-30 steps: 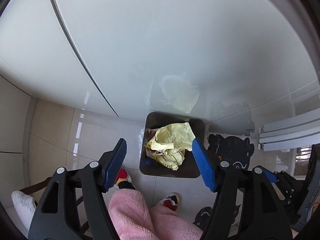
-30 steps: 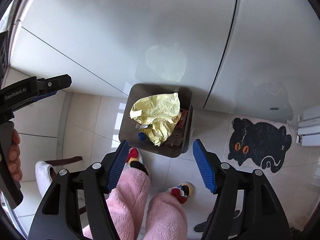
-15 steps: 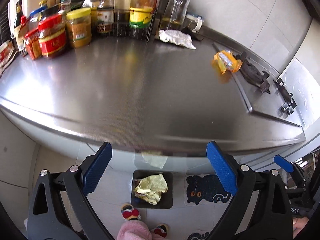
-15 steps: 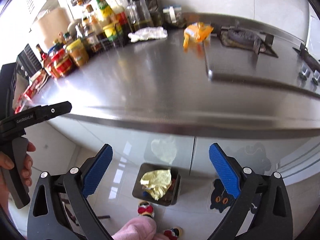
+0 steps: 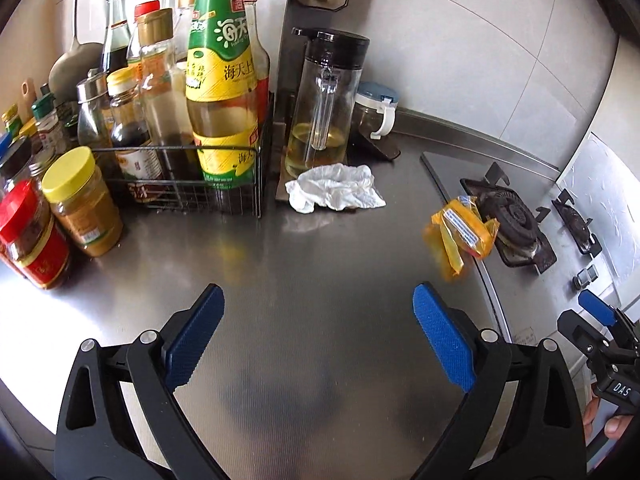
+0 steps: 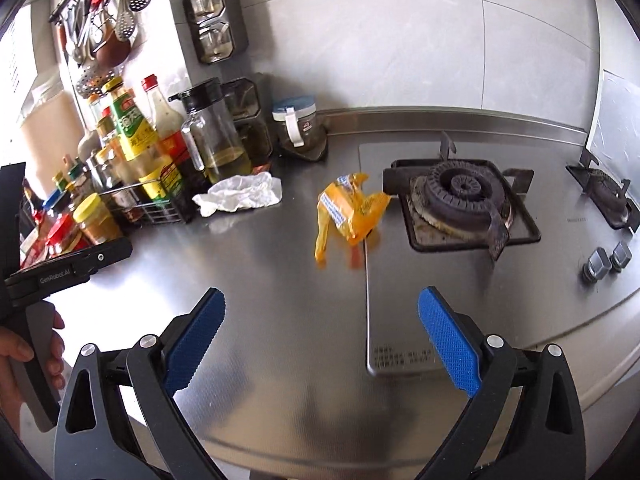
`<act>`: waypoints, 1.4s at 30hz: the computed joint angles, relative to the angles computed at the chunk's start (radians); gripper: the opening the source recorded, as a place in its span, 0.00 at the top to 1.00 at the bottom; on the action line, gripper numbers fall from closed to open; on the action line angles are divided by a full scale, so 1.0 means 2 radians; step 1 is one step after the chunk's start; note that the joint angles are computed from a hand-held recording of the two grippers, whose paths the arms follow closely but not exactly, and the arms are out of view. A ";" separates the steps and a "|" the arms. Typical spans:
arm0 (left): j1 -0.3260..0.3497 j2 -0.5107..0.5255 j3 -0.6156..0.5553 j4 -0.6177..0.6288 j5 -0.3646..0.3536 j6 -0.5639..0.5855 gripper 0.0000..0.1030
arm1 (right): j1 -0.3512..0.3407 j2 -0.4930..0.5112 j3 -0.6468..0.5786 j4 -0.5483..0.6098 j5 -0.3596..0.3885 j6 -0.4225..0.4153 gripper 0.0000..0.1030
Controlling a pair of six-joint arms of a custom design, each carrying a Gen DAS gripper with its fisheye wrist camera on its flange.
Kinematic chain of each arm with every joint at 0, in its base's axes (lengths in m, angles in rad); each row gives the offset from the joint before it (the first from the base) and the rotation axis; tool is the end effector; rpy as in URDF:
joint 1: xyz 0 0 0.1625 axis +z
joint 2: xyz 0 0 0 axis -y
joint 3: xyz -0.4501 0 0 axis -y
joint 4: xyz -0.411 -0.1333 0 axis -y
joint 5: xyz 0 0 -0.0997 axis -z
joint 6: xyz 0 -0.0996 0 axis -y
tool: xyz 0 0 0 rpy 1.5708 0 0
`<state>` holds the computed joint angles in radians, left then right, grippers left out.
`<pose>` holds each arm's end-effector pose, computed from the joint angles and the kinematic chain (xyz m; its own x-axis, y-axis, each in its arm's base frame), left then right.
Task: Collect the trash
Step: 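Raise both tools back toward the orange packet and white tissue, then grasp white tissue with left tool while right tool grasps orange snack packet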
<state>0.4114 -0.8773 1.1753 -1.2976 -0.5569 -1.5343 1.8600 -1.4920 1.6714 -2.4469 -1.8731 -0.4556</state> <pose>-0.5875 -0.4940 0.2898 -0.7629 -0.3118 -0.5663 0.2373 0.6798 -0.6939 0.2640 -0.5238 0.5289 -0.7744 -0.4035 0.4874 -0.6230 0.6209 -0.4758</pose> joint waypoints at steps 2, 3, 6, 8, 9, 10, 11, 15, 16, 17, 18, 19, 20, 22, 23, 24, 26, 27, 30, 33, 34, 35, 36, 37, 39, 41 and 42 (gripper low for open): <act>0.013 0.003 -0.009 -0.008 0.009 0.022 0.12 | 0.003 0.024 -0.019 -0.010 -0.008 0.002 0.05; 0.020 0.005 -0.013 -0.014 0.013 0.033 0.12 | 0.004 0.036 -0.028 -0.015 -0.012 0.001 0.05; 0.042 0.013 -0.026 -0.030 0.022 0.064 0.12 | 0.005 0.069 -0.054 -0.027 -0.024 -0.002 0.05; 0.056 0.018 -0.032 -0.045 0.024 0.087 0.12 | 0.004 0.090 -0.071 -0.033 -0.032 -0.004 0.05; 0.063 0.021 -0.033 -0.052 0.026 0.097 0.12 | 0.004 0.098 -0.077 -0.036 -0.035 -0.005 0.05; 0.069 0.024 -0.035 -0.059 0.027 0.107 0.12 | 0.003 0.107 -0.083 -0.038 -0.038 -0.006 0.05; 0.075 0.026 -0.036 -0.066 0.027 0.115 0.12 | 0.002 0.115 -0.089 -0.039 -0.040 -0.006 0.05; 0.089 0.044 -0.047 -0.067 0.048 0.142 0.08 | -0.002 0.138 -0.103 -0.047 -0.047 -0.010 0.05; 0.091 0.053 -0.060 -0.041 0.053 0.135 0.08 | -0.003 0.142 -0.105 -0.049 -0.049 -0.012 0.05; 0.093 0.055 -0.062 -0.036 0.060 0.138 0.08 | -0.004 0.146 -0.108 -0.049 -0.051 -0.012 0.05; 0.095 0.055 -0.061 -0.039 0.060 0.136 0.08 | -0.005 0.150 -0.111 -0.048 -0.053 -0.012 0.05; 0.096 0.054 -0.058 -0.048 0.060 0.137 0.09 | -0.006 0.153 -0.113 -0.049 -0.053 -0.012 0.05; 0.098 0.055 -0.059 -0.051 0.059 0.138 0.09 | -0.007 0.156 -0.114 -0.051 -0.055 -0.013 0.05; 0.102 0.057 -0.061 -0.056 0.059 0.143 0.08 | -0.008 0.161 -0.119 -0.049 -0.059 -0.015 0.05; 0.103 0.061 -0.066 -0.048 0.062 0.137 0.08 | -0.009 0.164 -0.122 -0.048 -0.060 -0.015 0.05; 0.103 0.065 -0.072 -0.031 0.066 0.125 0.08 | -0.009 0.167 -0.123 -0.047 -0.061 -0.017 0.05; 0.103 0.070 -0.076 -0.014 0.074 0.114 0.08 | -0.010 0.171 -0.125 -0.048 -0.065 -0.017 0.05; 0.102 0.071 -0.078 -0.008 0.074 0.112 0.08 | -0.011 0.172 -0.125 -0.047 -0.066 -0.015 0.06; 0.103 0.068 -0.071 -0.030 0.074 0.123 0.11 | -0.012 0.172 -0.123 -0.048 -0.066 -0.012 0.06; 0.102 0.065 -0.071 -0.027 0.071 0.118 0.13 | -0.013 0.173 -0.123 -0.045 -0.066 -0.008 0.06; 0.101 0.064 -0.070 -0.025 0.070 0.115 0.15 | -0.013 0.173 -0.122 -0.045 -0.065 -0.006 0.06; 0.100 0.061 -0.068 -0.023 0.070 0.111 0.15 | -0.013 0.173 -0.122 -0.045 -0.066 -0.005 0.06; 0.100 0.059 -0.067 -0.021 0.070 0.110 0.17 | -0.013 0.173 -0.122 -0.045 -0.066 -0.005 0.06; 0.099 0.056 -0.062 -0.025 0.074 0.113 0.19 | -0.013 0.172 -0.121 -0.044 -0.067 -0.004 0.06; 0.098 0.056 -0.064 -0.017 0.073 0.107 0.20 | -0.013 0.172 -0.120 -0.044 -0.068 -0.005 0.06; 0.093 0.062 -0.080 0.031 0.078 0.065 0.18 | -0.013 0.171 -0.118 -0.046 -0.068 -0.004 0.06; 0.091 0.063 -0.079 0.033 0.083 0.064 0.15 | -0.013 0.171 -0.119 -0.045 -0.068 -0.003 0.06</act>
